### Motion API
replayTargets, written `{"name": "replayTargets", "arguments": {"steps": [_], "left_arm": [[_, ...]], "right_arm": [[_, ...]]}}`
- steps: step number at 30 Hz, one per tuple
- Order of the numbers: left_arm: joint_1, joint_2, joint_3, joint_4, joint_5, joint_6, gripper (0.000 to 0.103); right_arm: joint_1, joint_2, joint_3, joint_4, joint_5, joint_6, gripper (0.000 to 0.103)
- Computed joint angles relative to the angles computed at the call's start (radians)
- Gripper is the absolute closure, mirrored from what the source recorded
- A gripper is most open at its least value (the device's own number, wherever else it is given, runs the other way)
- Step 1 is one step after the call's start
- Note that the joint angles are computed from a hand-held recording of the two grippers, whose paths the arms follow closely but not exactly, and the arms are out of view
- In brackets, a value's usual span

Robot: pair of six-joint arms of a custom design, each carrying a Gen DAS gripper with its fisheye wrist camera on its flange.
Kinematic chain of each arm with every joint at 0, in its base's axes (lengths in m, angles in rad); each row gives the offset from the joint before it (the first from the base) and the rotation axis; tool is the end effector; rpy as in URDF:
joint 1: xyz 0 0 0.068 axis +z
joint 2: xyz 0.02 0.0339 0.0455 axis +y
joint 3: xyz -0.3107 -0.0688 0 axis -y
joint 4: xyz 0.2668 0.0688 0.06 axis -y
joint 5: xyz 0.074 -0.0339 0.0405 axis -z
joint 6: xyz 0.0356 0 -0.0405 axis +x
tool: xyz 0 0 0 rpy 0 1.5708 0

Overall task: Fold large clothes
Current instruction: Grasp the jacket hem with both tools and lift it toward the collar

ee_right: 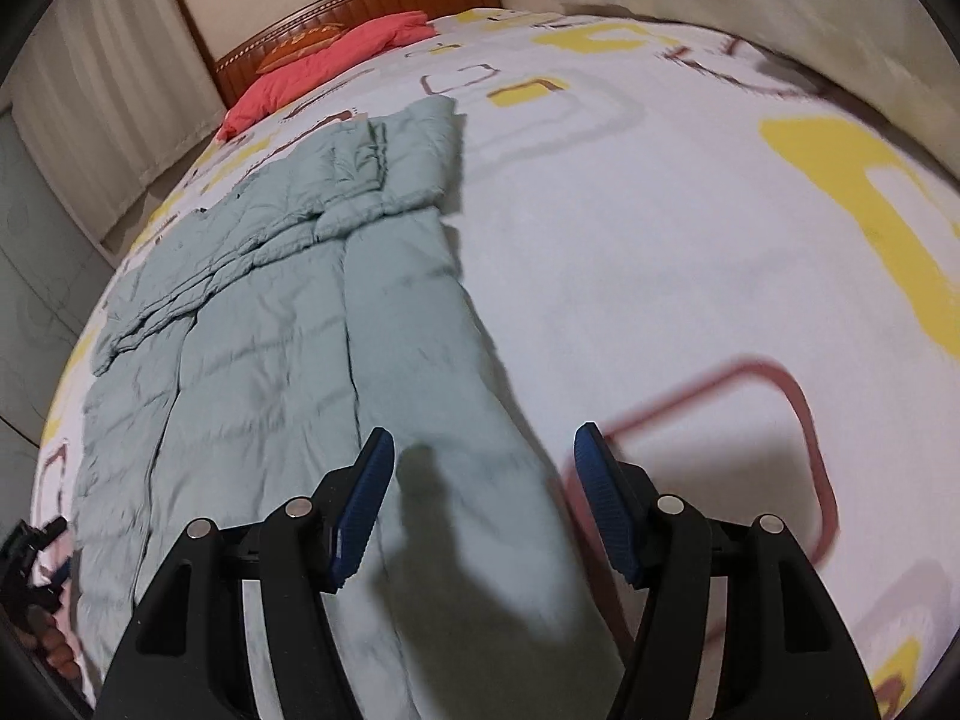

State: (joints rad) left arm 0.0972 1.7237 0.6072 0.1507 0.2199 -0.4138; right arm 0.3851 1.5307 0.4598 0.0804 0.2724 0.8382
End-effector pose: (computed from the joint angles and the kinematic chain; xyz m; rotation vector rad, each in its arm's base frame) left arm 0.2995 0.0214 0.1177 -0.5593 2.4888 -0.4033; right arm 0.2329 0.0841 0.1280 0.6643 2.4243 0.1488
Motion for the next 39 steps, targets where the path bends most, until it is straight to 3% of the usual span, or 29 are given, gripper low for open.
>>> {"name": "replayTargets", "arguments": {"steps": [11,19,22,25,26,30,32,33,39], "left_arm": [[0.080,-0.108,-0.163,0.043,0.219,-0.041,0.030],[0.043,-0.121,-0.225,0.150,0.245,-0.102,0.030],[0.013,-0.069,-0.221,0.225,0.265,-0.147,0.041],[-0.022,-0.055,-0.231,0.281,0.230,-0.160,0.043],[-0.028,-0.054,-0.232,0.289,0.227,-0.162,0.048],[-0.041,-0.037,-0.230,0.301,0.244,-0.159,0.061],[-0.044,-0.030,-0.229,0.303,0.261,-0.152,0.080],[-0.044,-0.027,-0.228,0.304,0.269,-0.151,0.082],[-0.020,-0.099,-0.248,0.326,0.299,-0.137,0.094]], "right_arm": [[0.080,-0.169,-0.217,0.115,-0.057,0.177,0.041],[0.169,-0.152,-0.295,0.319,-0.061,0.247,0.039],[0.145,-0.121,-0.309,0.398,-0.076,0.246,0.039],[0.101,-0.086,-0.340,0.503,-0.117,0.256,0.040],[0.090,-0.067,-0.346,0.538,-0.130,0.259,0.042],[0.078,-0.009,-0.329,0.574,-0.160,0.237,0.066],[0.088,-0.008,-0.323,0.562,-0.142,0.232,0.078],[0.091,-0.009,-0.327,0.572,-0.141,0.235,0.086],[0.081,-0.039,-0.366,0.659,-0.156,0.245,0.094]]}}
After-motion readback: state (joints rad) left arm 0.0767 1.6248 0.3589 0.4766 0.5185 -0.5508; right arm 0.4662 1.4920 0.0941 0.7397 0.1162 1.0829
